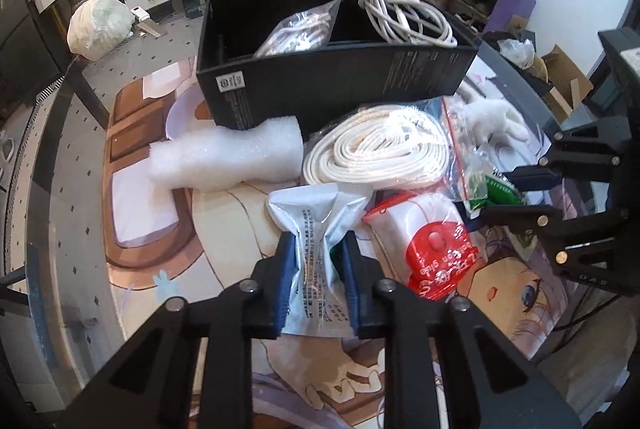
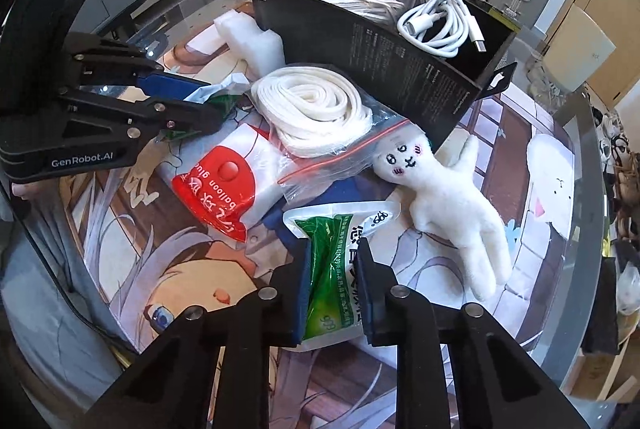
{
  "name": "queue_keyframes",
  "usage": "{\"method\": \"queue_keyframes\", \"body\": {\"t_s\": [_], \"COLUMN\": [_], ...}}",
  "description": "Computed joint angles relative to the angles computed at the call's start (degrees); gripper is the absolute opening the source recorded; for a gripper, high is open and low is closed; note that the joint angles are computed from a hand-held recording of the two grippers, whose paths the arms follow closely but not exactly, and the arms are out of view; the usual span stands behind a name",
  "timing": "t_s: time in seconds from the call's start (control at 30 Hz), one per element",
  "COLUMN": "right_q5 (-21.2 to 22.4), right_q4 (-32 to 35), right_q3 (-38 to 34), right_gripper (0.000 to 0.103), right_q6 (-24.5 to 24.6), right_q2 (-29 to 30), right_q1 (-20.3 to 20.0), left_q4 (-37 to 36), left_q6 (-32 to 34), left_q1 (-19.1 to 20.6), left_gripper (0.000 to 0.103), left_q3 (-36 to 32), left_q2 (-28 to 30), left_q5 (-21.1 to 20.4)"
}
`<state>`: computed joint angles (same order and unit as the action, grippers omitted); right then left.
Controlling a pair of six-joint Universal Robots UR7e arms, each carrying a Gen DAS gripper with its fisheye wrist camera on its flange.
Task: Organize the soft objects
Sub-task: 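Lift the white sachet over the black box while the right tool carries the green sachet there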
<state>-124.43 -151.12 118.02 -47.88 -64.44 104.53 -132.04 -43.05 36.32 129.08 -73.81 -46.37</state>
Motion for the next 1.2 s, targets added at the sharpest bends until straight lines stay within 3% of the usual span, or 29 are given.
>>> {"method": "queue_keyframes", "body": {"t_s": [0.23,0.4,0.63,0.73,0.83,0.97,1.2], "right_q5": [3.66,8.11,19.78,24.51,27.59,31.47,32.59], "right_q4": [-1.51,-5.07,-14.99,-20.47,-25.03,-26.05,-27.68], "right_q3": [0.14,0.51,3.4,5.06,6.6,7.79,8.71], "right_gripper": [0.02,0.02,0.02,0.02,0.02,0.02,0.02], "right_q6": [0.42,1.04,-0.56,-1.4,-2.69,-3.19,-3.6], "right_q2": [-1.88,-3.37,-7.52,-9.03,-9.89,-11.15,-11.69], "right_q1": [0.15,0.01,-0.37,-0.58,-0.73,-0.88,-0.78], "left_q4": [-4.98,-10.95,-31.99,-37.79,-43.79,-49.92,-57.63], "left_q6": [1.77,4.94,16.42,19.47,22.91,26.19,31.74], "left_q1": [-2.41,-5.38,-10.2,-11.88,-12.48,-13.35,-14.4], "left_gripper": [0.02,0.02,0.02,0.02,0.02,0.02,0.02], "left_q3": [1.92,4.34,9.5,10.65,11.7,12.64,12.48], "left_q2": [-2.12,-3.25,-3.27,-2.58,-2.47,-1.67,0.29], "left_q5": [3.2,8.6,17.1,20.41,21.18,22.04,22.43]}}
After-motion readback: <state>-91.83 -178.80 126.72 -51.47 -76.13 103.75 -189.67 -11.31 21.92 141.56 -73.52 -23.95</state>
